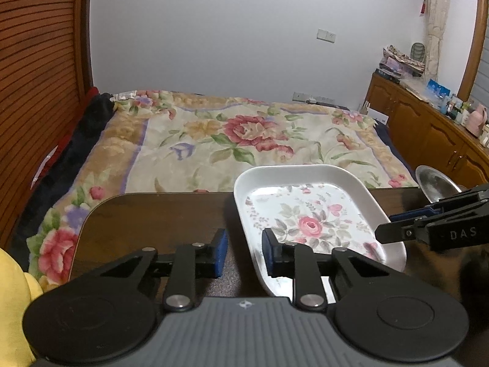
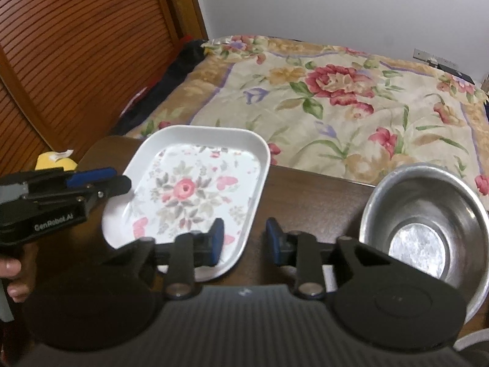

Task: Organize plates and bowls

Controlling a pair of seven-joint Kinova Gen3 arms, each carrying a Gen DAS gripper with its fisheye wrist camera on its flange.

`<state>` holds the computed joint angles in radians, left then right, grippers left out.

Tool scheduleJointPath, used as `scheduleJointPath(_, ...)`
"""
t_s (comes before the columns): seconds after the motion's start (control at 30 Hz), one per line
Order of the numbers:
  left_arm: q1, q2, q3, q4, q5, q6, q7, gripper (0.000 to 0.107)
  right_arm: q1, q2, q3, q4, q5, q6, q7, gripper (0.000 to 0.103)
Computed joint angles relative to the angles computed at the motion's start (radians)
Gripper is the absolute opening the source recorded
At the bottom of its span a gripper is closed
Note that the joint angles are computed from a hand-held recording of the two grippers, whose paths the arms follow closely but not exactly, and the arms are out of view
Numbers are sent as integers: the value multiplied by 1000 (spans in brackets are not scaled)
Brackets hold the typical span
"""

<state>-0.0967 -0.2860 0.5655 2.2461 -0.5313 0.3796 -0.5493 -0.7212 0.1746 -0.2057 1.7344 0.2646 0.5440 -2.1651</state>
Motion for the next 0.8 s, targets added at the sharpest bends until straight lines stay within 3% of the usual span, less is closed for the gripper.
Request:
scheduleJointPath(0.1, -8, 9, 2, 6, -2, -14, 5, 20, -6, 11, 0, -13, 6, 15, 4, 18)
scheduleJointPath(0.47, -8, 15, 0, 22, 8, -39, -6, 19, -6, 19, 0, -12, 6, 19, 16, 10)
scheduleJointPath(0.53, -8, 14, 8, 24, 7, -38, -8, 13, -9, 20, 1, -15, 6, 24, 21, 10)
scheduleJointPath(0.8, 94, -13, -53, 3, 69, 44, -62, 12, 7, 6, -5, 7, -37, -2, 50, 9)
